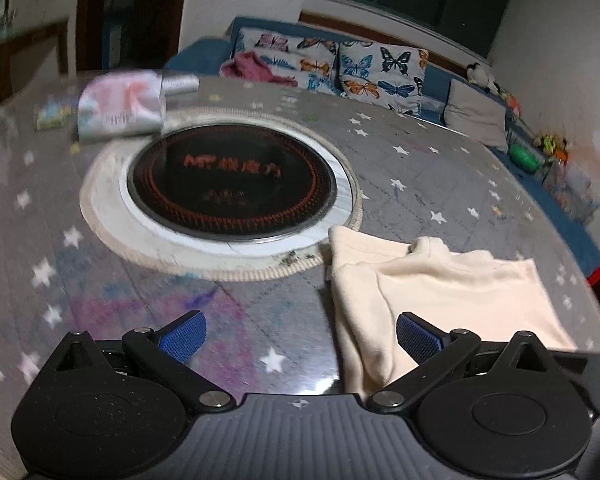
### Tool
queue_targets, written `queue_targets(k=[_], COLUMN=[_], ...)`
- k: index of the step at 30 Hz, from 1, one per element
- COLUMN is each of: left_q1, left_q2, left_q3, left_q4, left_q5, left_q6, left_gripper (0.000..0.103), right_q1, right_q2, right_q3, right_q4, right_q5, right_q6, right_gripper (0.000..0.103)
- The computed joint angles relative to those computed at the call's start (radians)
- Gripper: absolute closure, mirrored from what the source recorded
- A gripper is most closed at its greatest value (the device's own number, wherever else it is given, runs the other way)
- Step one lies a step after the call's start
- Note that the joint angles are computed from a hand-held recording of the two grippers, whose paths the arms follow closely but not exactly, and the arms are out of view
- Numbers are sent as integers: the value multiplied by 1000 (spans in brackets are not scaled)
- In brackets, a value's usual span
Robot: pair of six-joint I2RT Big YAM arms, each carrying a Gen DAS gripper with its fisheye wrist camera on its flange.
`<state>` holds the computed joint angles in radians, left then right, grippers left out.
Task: Fold clothes
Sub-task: 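Grasp the shirt edge with the right gripper while the left gripper pinches the same edge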
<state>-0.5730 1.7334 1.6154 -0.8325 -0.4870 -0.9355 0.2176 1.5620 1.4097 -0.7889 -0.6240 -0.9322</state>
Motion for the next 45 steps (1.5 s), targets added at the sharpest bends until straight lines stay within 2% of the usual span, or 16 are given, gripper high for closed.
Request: queue_targets(k=[2, 5, 8, 13, 16, 19, 23, 28, 31, 33, 35, 41, 45], left_q1=[8, 18, 21, 20, 22, 24, 32, 46, 54, 59, 58, 62, 59], left_q2=[-8, -8, -1, 9, 10, 3, -10, -22, -24, -20, -11, -9, -15], left_q3=[-17, -26, -17, -4, -4, -17, -44, -91, -122, -131, -129, -152, -177], left_q4=[34, 68, 63, 47, 44, 69, 141, 282, 378, 423, 438, 459, 475], left_q5=[52, 110, 120, 127, 136, 151, 206, 301, 361, 390, 395, 390, 375], left_q6=[-32, -64, -91, -109, -124, -143, -190, -279, -339, -368, -376, -405, -399], left_gripper=[0, 0, 0, 0, 0, 0, 1, 6, 14, 23, 31, 72, 81], right_q1=[-7, -18, -22, -9, -9, -29, -59, -91, -102, -105, -106, -109, -109], right_q2=[8, 25, 31, 12, 14, 42, 78, 102, 113, 114, 119, 124, 128], right_q3=[14, 46, 55, 13, 8, 60, 141, 195, 213, 213, 217, 207, 200], right_q4=[-15, -53, -69, -20, -7, -55, -121, -150, -175, -191, -210, -214, -219], right_q5=[-22, -48, -52, -25, -39, -88, -164, -239, -267, -274, -279, -284, -281], right_q6=[16, 40, 31, -10, -5, 54, 145, 216, 219, 199, 180, 160, 152], right_gripper=[80, 81, 81, 76, 81, 87, 89, 90, 90, 90, 90, 90, 87])
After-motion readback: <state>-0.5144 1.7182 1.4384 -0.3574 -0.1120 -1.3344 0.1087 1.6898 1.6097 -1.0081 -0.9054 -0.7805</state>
